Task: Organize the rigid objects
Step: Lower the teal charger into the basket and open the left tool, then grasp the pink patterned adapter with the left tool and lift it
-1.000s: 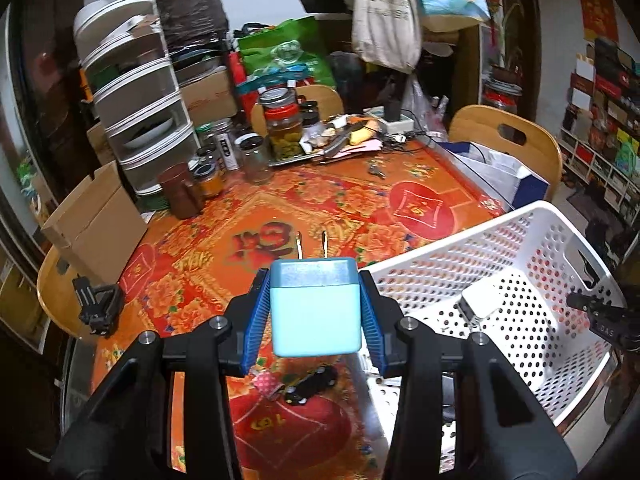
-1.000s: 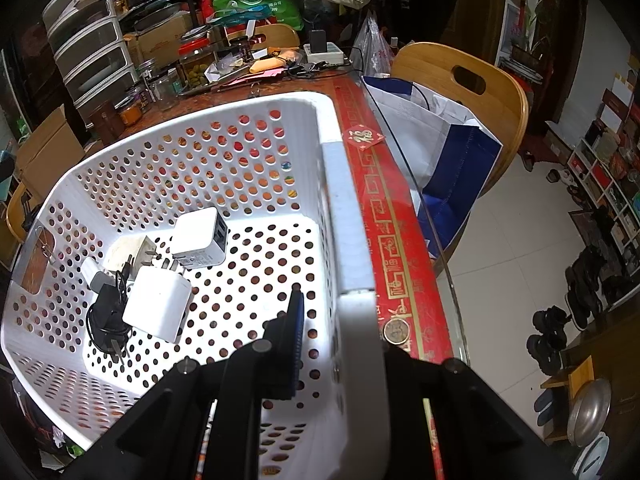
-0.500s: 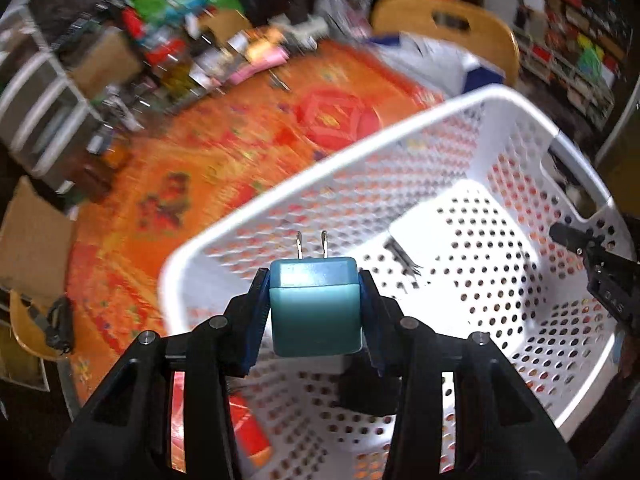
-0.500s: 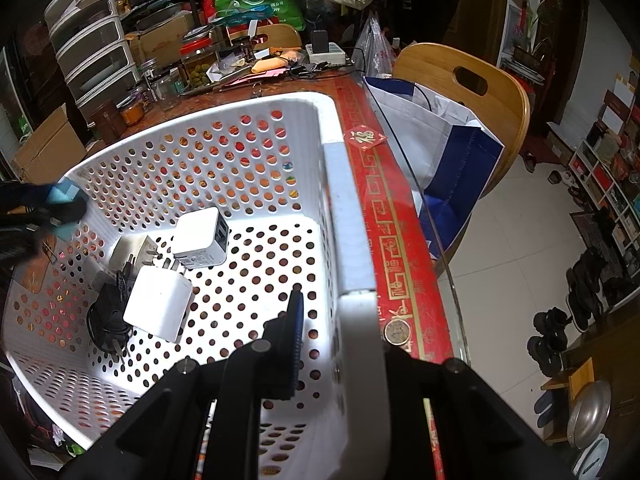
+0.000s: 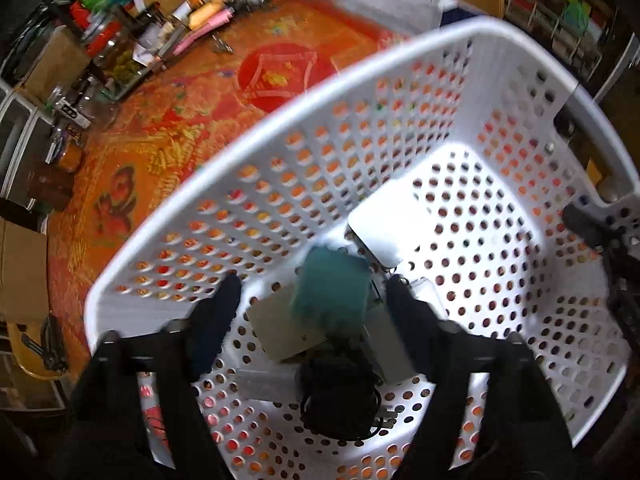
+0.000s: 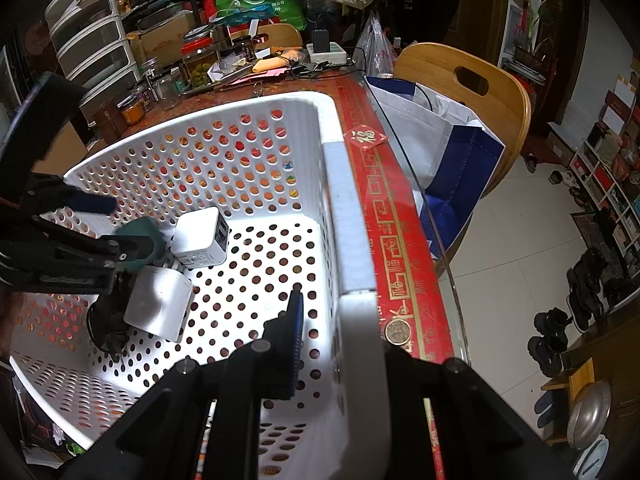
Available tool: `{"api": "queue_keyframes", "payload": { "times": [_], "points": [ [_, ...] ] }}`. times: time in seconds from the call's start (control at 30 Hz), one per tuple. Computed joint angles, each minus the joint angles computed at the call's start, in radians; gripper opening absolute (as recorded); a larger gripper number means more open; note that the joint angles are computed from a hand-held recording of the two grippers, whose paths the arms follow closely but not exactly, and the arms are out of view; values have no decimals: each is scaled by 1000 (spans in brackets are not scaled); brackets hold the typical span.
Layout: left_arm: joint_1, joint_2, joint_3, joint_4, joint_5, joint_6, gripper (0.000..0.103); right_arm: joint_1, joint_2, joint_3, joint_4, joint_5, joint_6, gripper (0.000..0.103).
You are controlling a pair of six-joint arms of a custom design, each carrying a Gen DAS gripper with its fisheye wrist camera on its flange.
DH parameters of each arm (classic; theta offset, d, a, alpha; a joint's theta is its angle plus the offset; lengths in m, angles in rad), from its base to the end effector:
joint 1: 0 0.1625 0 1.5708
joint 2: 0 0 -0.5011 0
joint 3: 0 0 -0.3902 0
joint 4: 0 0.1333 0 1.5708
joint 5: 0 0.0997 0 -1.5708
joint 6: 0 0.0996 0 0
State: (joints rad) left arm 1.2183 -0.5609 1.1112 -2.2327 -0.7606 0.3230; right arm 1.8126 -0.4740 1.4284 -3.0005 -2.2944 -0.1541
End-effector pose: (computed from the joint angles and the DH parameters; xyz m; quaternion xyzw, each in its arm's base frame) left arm -0.1053 -0.8815 0.1679 0.2833 0.8731 -0.0571 0.3927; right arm 0.2556 -0.7550 0.0521 0.0971 -0.9076 0.2350 0.3340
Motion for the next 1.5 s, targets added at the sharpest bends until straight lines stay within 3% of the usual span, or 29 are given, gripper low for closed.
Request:
{"api": "queue_keyframes", "payload": {
  "times": [0.1,0.17,0.2,0.27,0.33,0.47,0.63,0.8,1.07,1.17,1.23,1.5],
  "points": [
    [8,-121,118,-164,-122,51,77,2,2,-2,3,-2,3,16],
    [15,-211,214,-307,-170,86,88,5,5,-6,5,-4,7,16],
    [25,-264,275,-409,-196,114,101,7,8,-11,11,-6,11,16],
    [51,-335,360,-576,-212,161,103,9,11,-16,16,-8,14,16],
    [94,-366,390,-664,-154,146,103,10,15,-22,17,-7,13,16],
    [193,-339,343,-616,-67,35,103,8,15,-22,13,-4,13,16],
    [273,-282,227,-412,-157,-70,103,6,18,-30,16,-3,15,16],
    [289,-225,165,-387,-190,-124,103,0,6,-6,0,5,15,16],
    [288,-175,138,-386,-159,-184,77,-2,3,0,-5,2,11,16],
    [281,-183,167,-422,-158,-175,56,-2,3,1,-6,4,10,16],
    [276,-187,187,-447,-151,-165,34,-2,3,1,-4,4,10,16],
    [270,-230,252,-539,-154,-120,34,-3,3,1,-4,3,10,16]
  ]
}}
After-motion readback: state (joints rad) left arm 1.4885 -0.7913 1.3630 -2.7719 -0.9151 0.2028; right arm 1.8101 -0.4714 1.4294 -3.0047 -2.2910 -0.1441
